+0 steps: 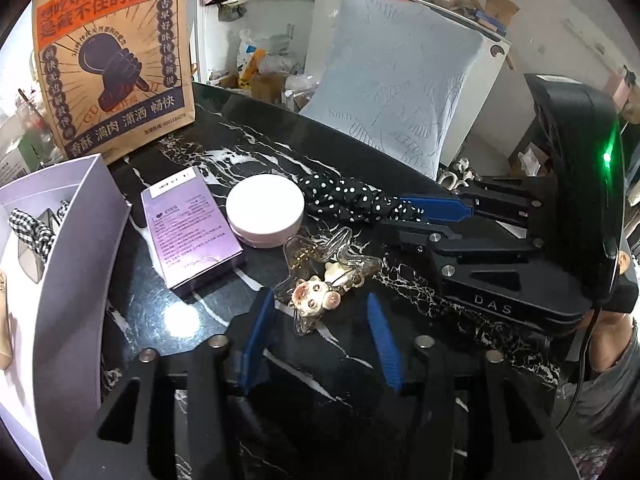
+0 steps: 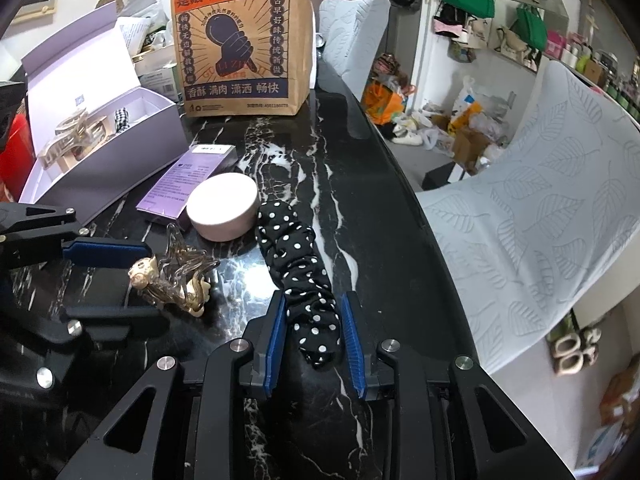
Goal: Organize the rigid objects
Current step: 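Approach the gold flower clip with the left tool while the right approaches the polka-dot scrunchie, then close the left tool on the gold flower clip while the right grasps the polka-dot scrunchie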
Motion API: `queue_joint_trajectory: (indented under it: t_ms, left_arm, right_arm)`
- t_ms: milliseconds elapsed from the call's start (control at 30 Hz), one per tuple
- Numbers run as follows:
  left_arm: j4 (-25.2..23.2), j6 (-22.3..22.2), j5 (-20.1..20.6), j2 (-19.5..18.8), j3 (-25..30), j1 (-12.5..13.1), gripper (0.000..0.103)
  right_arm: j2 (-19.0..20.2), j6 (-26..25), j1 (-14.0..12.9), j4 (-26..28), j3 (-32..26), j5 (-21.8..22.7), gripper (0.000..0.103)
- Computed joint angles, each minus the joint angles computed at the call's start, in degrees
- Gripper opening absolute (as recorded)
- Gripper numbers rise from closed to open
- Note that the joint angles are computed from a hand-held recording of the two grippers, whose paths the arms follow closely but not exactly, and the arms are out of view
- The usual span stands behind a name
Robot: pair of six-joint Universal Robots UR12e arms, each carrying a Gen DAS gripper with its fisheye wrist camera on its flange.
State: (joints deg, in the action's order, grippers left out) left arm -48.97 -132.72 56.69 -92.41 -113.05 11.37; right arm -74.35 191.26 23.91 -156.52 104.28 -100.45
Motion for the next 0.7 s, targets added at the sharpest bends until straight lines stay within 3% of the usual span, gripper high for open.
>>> queue_joint_trajectory:
  t_ms: [500,700]
  left_arm:
    - [-0.98,0.18,-1.50,-1.14,1.09,-0.53,0.051]
    - [-1.69,2.77,-4.16,-0.61,0.94,0.37,0.051]
  right_arm:
    - [-0.06,0.01,-0.10,-0.50,0.18,0.09,0.027]
    - [-0.05,-0.01,-0.09,-0.50,0.18,0.07,0.027]
